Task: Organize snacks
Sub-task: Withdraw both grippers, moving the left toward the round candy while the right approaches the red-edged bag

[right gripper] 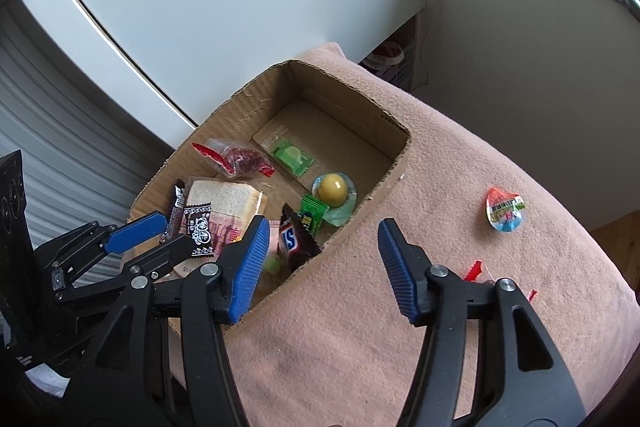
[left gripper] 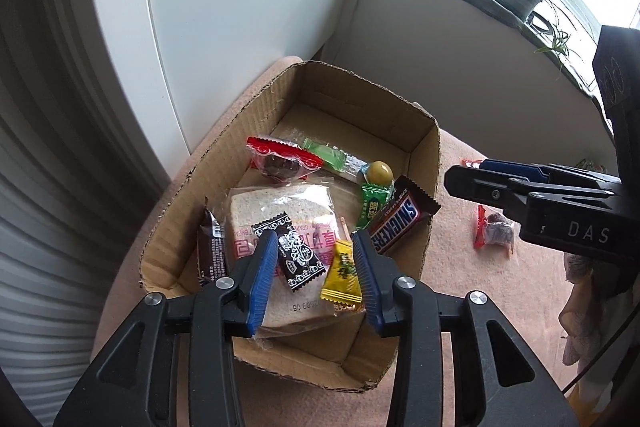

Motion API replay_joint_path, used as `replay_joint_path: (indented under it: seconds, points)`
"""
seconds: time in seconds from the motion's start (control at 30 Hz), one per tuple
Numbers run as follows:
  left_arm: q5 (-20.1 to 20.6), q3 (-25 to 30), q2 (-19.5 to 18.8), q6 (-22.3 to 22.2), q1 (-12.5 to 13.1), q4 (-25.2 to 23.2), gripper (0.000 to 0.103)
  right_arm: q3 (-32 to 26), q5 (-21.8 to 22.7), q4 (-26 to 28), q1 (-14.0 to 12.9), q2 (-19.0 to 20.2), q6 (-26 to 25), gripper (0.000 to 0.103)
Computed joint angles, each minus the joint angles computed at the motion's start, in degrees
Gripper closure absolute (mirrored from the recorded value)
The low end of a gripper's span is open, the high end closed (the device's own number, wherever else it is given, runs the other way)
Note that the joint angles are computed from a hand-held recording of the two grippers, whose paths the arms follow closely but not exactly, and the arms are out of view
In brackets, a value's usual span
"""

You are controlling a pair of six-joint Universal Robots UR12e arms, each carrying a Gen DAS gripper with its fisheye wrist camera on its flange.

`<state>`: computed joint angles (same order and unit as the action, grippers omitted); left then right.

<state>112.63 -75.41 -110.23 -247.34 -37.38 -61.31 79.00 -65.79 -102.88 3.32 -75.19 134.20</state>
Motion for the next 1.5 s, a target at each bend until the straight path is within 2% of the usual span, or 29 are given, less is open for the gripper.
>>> replay_joint_path:
  seconds: [0.5, 0.73, 1.0, 1.1, 1.2, 1.5]
  points:
    - [-0.9, 3.8, -2.7, 3.9, 0.2, 1.8, 0.066, -1.1, -1.5, -1.9, -6.5, 1.5, 9.0, 0.043]
    - [-2.6, 7.0, -5.0, 7.9, 0.3, 3.0, 0.065, -1.8, -2.1, -1.9, -8.6, 2.6, 11.8, 0.043]
    - [-6.3, 11.0, -8.1, 11.0, 0.2, 3.6, 0.065, -3.7, -2.0, -0.2, -9.8, 4.4, 11.5, 0.043]
    - [-8.0, 12.8, -9.7, 12.9, 0.0, 4.3, 0.056, -5.0, -1.7, 0.6, -10.0, 5.4, 11.1, 0.043]
    - [-9.7, 14.9, -11.4, 13.7, -0.3, 4.3, 0.056, -6.7, -1.1, 2.1, -10.0, 6.6, 10.6, 0.043]
    - [-11.1, 19.2, -14.6, 12.9, 0.4, 3.8, 0.056, -10.8, -0.7, 6.2, -8.5, 9.4, 4.0, 0.043]
